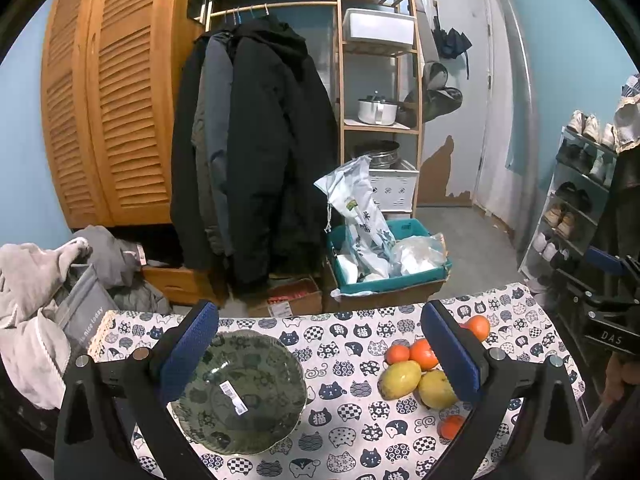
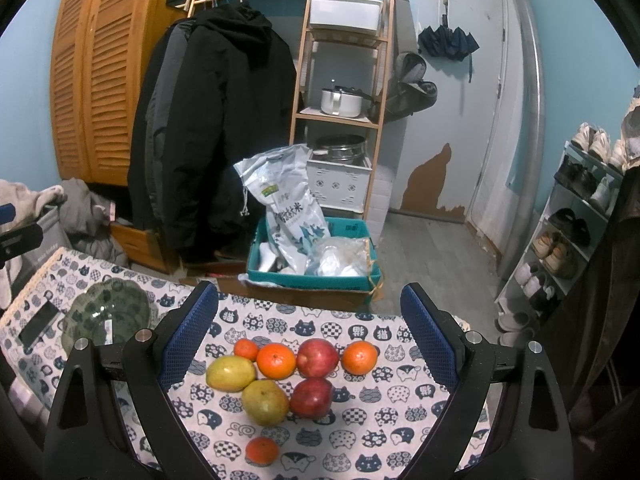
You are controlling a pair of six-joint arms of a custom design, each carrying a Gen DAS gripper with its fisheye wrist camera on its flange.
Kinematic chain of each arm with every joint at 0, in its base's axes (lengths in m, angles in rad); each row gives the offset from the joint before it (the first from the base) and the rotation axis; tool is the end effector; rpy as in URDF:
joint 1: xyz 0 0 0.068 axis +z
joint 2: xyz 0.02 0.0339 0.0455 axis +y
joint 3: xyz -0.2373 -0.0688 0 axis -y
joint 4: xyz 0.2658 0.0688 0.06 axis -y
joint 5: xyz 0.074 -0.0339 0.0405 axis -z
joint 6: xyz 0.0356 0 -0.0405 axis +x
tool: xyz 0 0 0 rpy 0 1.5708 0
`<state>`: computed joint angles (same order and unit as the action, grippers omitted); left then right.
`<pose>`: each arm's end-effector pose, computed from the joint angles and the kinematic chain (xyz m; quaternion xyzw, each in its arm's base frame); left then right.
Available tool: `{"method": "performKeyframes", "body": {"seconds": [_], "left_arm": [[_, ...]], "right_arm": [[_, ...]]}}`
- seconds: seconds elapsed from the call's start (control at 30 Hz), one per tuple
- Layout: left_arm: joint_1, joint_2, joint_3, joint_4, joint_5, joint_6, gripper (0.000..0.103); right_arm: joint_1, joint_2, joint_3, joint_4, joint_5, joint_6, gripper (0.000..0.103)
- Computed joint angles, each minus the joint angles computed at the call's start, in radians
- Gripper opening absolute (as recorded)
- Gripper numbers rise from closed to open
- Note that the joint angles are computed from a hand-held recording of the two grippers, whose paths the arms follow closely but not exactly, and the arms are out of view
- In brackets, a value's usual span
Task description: Organize fruits
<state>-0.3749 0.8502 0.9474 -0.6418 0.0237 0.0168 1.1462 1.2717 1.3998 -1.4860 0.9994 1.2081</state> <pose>0.2006 -0.0798 0.3205 0.1752 0.8534 -0.0976 0.4812 0.1203 0.1934 0.3426 0.0779 0.8708 -0.0966 0.4758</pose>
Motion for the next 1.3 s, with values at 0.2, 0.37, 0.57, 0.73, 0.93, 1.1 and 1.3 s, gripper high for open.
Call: {"method": "performKeyframes", "body": {"seconds": [0.2,0.37,0.57,0.73,0.93,1.1,1.3], "left_arm": [[-0.005,-0.004,-0.002,0.0,-0.006,-0.005,0.102],[-0.014,-0.003,0.0,-0.005,-0.012,-0.011,0.102],[-0.017,0.002,0.001,-0.003,-0.015,-0.016,0.102],[-0.016,0.003,0.002,-0.005,-0.011,-0.015,0.102],[-0.02,0.003,0.005,-0.007,-0.012,-0.02,0.102],[-0.015,0.002,0.002,-0.005,-0.008,-0.019,0.102],[-0.025,-0.001,0.0,-0.012,-0.01,-0.03,0.102]], "right_arm": [[0.001,0.001,-0.001,0.001,0.001,0.001,0.092],[0.001,0.004,0.002,-0.001,0.001,0.0,0.092],[0.001,0.006,0.005,-0.003,0.002,0.001,0.092],[0.002,0.006,0.005,-0.005,0.002,0.002,0.092],[0.003,0.011,0.01,-0.007,0.003,0.003,0.092],[0.004,0.018,0.018,-0.009,0.003,0.004,0.092],[0.004,0.02,0.021,-0.013,0.003,0.005,0.092]]}}
